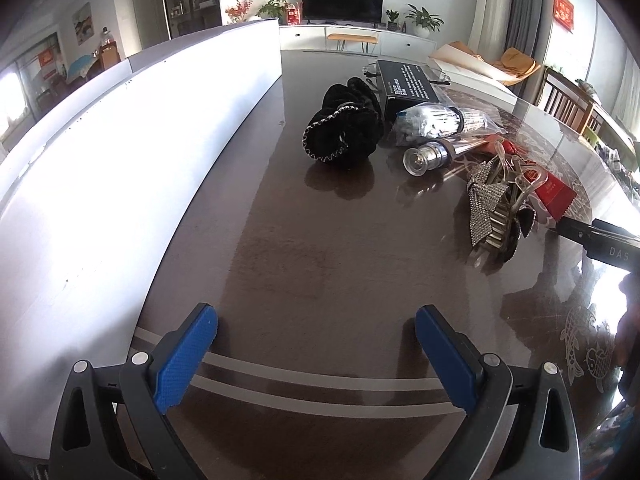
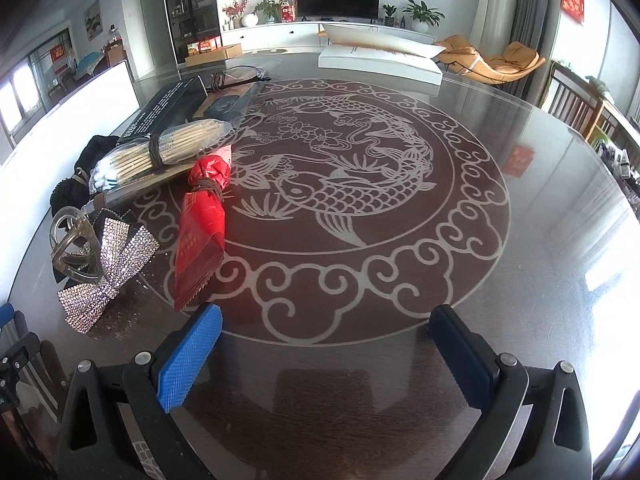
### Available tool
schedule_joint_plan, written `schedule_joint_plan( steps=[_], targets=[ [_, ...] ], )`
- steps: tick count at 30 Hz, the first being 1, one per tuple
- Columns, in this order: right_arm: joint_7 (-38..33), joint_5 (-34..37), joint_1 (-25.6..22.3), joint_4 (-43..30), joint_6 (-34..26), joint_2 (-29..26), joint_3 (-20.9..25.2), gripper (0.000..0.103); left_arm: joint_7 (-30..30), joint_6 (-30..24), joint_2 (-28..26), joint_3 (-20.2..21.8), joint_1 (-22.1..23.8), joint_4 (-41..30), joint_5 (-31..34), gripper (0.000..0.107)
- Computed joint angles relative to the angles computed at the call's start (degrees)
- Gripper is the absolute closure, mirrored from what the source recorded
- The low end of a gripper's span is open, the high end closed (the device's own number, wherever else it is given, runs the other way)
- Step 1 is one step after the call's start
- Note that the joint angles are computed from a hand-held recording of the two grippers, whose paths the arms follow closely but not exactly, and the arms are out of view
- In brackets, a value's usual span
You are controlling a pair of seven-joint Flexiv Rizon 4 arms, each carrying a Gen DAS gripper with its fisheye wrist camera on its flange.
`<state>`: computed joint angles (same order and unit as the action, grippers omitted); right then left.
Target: Organize objects
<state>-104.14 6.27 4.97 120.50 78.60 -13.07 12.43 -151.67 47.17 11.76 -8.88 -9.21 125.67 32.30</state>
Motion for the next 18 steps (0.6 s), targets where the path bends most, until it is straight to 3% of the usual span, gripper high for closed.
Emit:
schedule_joint_plan(
  steps=[18],
  targets=[
    [-0.1,0.1,0.1,-0.1,-0.1,0.0,-0.1,0.0,-0.5,-0.6,0.3,-0.2,0.0,0.2,-0.1,0.004]
  ],
)
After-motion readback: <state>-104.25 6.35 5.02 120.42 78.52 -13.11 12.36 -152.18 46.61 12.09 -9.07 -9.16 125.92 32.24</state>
